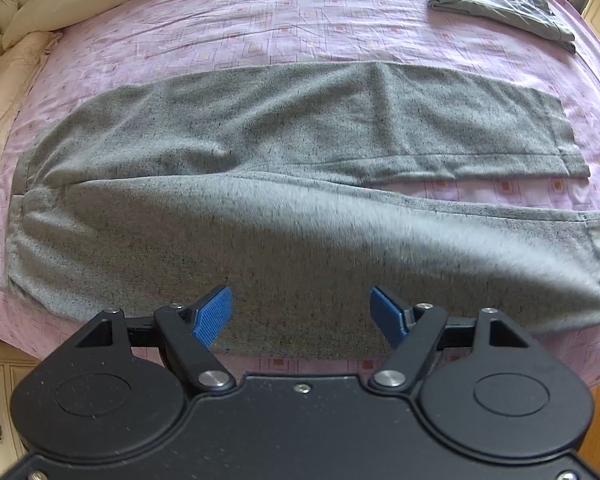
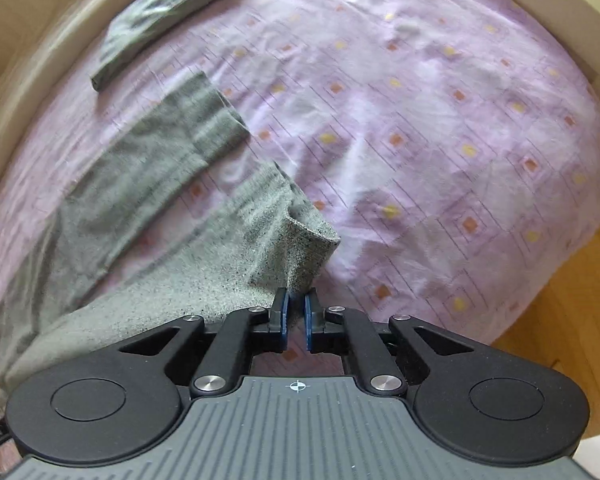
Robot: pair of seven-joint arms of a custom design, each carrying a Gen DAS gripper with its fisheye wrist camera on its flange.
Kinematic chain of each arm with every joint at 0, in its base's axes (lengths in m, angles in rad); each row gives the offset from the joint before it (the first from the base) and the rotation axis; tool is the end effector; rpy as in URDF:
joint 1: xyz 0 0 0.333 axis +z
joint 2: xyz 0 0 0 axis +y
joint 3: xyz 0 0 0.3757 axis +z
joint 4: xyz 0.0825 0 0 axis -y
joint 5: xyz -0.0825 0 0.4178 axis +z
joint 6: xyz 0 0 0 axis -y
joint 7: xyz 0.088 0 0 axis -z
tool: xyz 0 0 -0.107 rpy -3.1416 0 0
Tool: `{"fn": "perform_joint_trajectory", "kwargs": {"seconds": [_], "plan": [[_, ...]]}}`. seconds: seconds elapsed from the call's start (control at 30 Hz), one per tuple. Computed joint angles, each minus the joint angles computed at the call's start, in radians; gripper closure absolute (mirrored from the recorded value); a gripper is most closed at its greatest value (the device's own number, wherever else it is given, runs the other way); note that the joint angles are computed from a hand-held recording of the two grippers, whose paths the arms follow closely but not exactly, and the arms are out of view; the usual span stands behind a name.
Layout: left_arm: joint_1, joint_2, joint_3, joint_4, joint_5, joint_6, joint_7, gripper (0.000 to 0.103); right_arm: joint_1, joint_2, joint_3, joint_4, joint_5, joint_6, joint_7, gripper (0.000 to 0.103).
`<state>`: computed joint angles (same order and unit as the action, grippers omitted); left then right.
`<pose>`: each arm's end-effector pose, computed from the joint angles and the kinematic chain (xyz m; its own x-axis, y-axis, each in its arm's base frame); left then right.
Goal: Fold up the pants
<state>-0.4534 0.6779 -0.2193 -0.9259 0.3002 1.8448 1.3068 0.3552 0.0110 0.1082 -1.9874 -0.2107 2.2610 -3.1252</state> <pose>0.7045 -0.4396 0.5676 -0.3648 -0.9265 -0.0925 -0.8832 0.3758 -0.2806 0.5518 0.2693 0.5297 -0.8076 -0.5341 -0.2501 -0.5016 0.8451 -0.1851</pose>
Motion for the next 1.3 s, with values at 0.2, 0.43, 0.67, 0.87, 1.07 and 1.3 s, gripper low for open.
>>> {"fn": "perform_joint_trajectory", "kwargs": {"seconds": [0.2, 0.43, 0.67, 0.87, 1.07, 1.3], "plan": [[0.024, -0.049, -0.003, -0.08, -0.005, 0.034, -0.006, 0.026, -0.002, -0.033, 0.002, -0.047, -0.026, 0.028, 0.03, 0.088], [0.035, -0.051, -0.007, -0.083, -0.013, 0.004, -0.041, 0.026, -0.045, 0.015, -0.035, -0.014, -0.104, 0.126, -0.23, 0.072], [0.041, -0.072, 0.004, -0.108, -0.002, -0.009, -0.121, 0.026, -0.092, 0.098, -0.037, 0.012, 0.025, 0.186, -0.395, 0.072], [0.046, -0.064, 0.006, -0.096, 0.005, -0.049, -0.169, 0.026, -0.096, 0.13, -0.021, 0.043, 0.088, 0.174, -0.483, 0.098], [0.044, -0.048, 0.008, -0.092, 0.028, -0.033, -0.166, 0.026, -0.071, 0.148, -0.052, 0.105, -0.107, 0.072, -0.347, 0.098], [0.041, -0.016, 0.013, -0.08, 0.045, -0.04, -0.12, 0.026, -0.073, 0.084, -0.058, 0.033, -0.142, 0.141, -0.217, 0.087]]}}
